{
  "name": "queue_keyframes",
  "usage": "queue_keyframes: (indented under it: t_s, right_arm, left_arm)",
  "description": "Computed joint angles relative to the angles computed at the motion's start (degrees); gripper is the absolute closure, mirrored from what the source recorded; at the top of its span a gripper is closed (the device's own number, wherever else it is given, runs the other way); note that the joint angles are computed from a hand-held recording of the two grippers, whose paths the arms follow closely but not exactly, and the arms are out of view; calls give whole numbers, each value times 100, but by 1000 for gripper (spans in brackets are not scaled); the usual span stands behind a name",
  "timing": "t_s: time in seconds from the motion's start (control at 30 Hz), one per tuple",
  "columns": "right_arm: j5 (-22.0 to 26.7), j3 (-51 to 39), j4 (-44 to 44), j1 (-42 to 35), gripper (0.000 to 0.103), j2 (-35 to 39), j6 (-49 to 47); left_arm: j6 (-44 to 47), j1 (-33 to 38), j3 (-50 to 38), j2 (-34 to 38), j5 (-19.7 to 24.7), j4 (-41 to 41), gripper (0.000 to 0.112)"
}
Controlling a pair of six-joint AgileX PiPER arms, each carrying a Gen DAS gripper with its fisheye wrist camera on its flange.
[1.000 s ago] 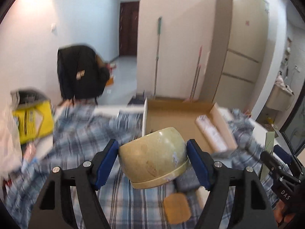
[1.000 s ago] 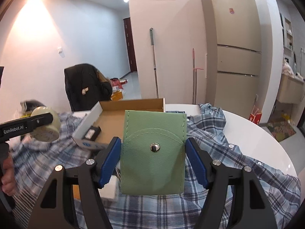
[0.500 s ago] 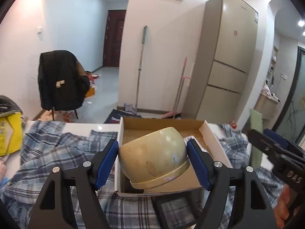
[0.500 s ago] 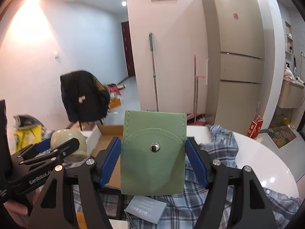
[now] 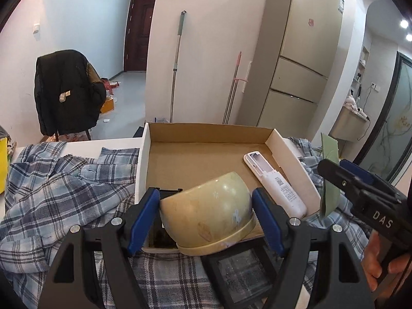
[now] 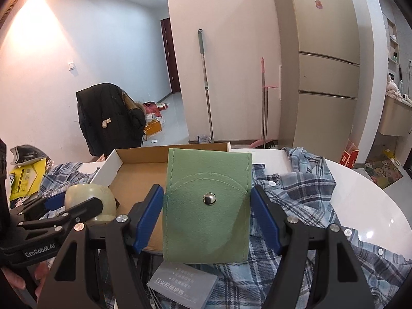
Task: Organize rigid objects
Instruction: 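Carry the tape roll into the cardboard box and open the left gripper while right holds pouch, then lower the green felt pouch into the cardboard box and open the right gripper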
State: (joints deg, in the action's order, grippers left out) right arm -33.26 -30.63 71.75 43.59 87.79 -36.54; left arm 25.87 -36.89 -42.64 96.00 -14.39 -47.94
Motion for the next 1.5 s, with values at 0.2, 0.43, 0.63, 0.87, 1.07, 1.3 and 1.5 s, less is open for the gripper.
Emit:
queue_keyframes:
  t_s: [0.2, 0.43, 0.63, 0.87, 1.07, 1.3, 1.5]
  right_arm:
    - [208, 14, 103, -148, 34, -113, 26]
    - [298, -656, 867, -62, 34, 319, -1102]
    - [763, -825, 345, -373, 34, 696, -551]
    - [1196, -876, -290, -600, 34, 732, -37]
    - [1338, -1432, 705, -536, 34, 981, -1308]
    - [1036, -1868, 1461, -327, 34, 1226, -2299]
    - [1293, -1640, 919, -493, 17, 989, -1861]
  left_arm:
    - [135, -179, 133, -105, -275, -24, 32]
    - [1056, -771, 471, -283, -1664, -1201, 24]
    - [922, -780, 608, -394, -2026, -1271, 23]
    - [798, -799, 699, -456, -2178, -1218, 23]
    - [1014, -1011, 730, -457, -2641, -1517, 23]
    - [805, -745, 777, -525, -2452, -1430, 23]
    - [1072, -820, 831, -673, -2812, -1671, 23]
